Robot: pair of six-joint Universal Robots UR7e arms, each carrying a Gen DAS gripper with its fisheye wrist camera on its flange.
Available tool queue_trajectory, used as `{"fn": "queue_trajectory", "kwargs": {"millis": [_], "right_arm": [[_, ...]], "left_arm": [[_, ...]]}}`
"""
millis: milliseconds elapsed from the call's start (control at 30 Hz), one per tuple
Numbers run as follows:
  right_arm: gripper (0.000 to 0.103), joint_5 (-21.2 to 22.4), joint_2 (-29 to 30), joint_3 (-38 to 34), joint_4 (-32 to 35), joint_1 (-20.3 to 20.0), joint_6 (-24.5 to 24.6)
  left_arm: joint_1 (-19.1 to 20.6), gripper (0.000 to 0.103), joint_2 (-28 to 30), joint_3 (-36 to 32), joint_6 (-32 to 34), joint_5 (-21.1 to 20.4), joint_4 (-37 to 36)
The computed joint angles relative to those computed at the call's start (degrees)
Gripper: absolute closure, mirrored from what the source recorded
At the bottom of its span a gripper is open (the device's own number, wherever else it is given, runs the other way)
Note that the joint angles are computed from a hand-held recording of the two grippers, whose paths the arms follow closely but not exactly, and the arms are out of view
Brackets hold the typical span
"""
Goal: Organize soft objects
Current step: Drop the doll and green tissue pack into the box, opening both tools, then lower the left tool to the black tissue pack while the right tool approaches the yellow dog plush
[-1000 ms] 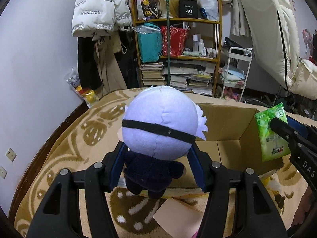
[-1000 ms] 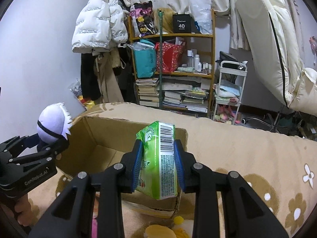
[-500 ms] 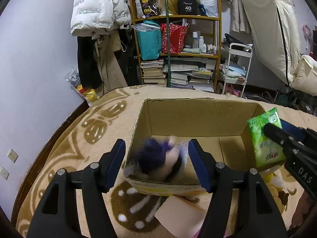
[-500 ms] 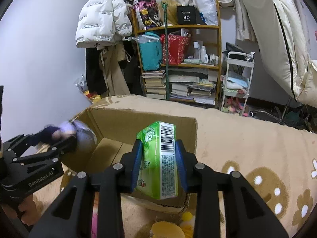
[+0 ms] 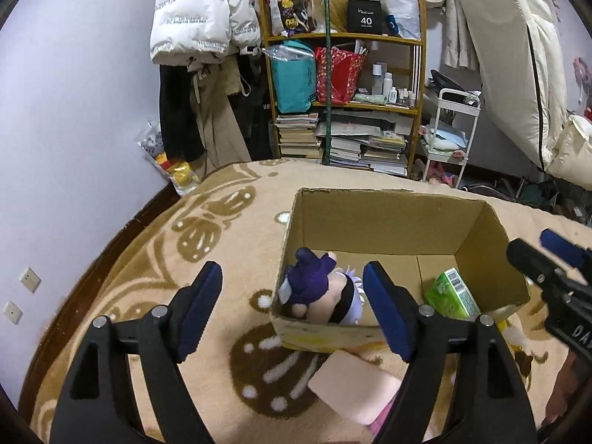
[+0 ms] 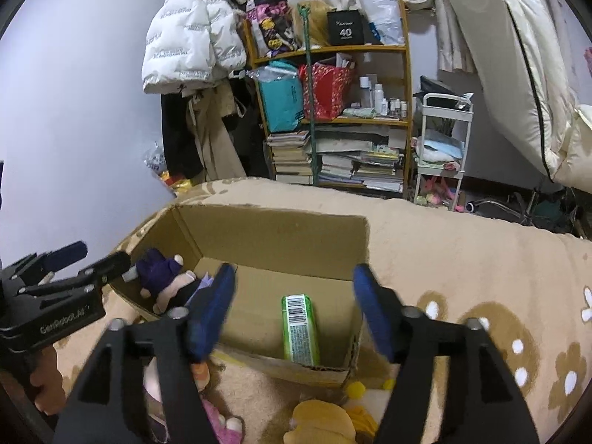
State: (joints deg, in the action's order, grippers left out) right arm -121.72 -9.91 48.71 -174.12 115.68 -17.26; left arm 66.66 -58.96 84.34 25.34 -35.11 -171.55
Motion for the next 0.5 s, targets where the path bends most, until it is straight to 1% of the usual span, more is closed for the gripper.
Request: {"fn": "queue_trajectory", "kwargs": {"millis": [33,67,133,200,267,333,500], "right_arm": [[0.016,-0.02,-0.41,0.74,-1.01,0.09,0.01],[0.013,0.12,-0.85,1.51,-1.84,0.16,-0.07],[0.004,0.16,-1.78,2.93,-3.17,0.29,-0.02],[0.000,0.17,-2.60,4.23,-4.41,0.45,0.45],[0.000,0.66,-3.75,5.99,-5.58,0.56,1.09],[0.000,0.68,-4.85,7.70,-6.33,0.78,1.63],[0.000,0.22,-6.91,11.02,-8.64,1.34,1.14]], "left_arm": [[-0.32,0.021,-0.45,0.72,0.88,0.43,-0.76],[-0.61,0.017,-0.81,1.48,1.52,0.75,-1.68],[-1.20,0.012,-1.35,2.72,2.75,1.56,-3.78],[-1.89,0.011,-1.66,3.75,4.07,3.03,-6.43],[-2.61,0.008,-2.66,5.24,3.92,4.07,-7.24],[-3.08,0.005,-4.06,6.51,1.93,4.29,-5.62],[-4.29,0.005,-6.80,9.08,-1.68,5.82,-2.40]]}}
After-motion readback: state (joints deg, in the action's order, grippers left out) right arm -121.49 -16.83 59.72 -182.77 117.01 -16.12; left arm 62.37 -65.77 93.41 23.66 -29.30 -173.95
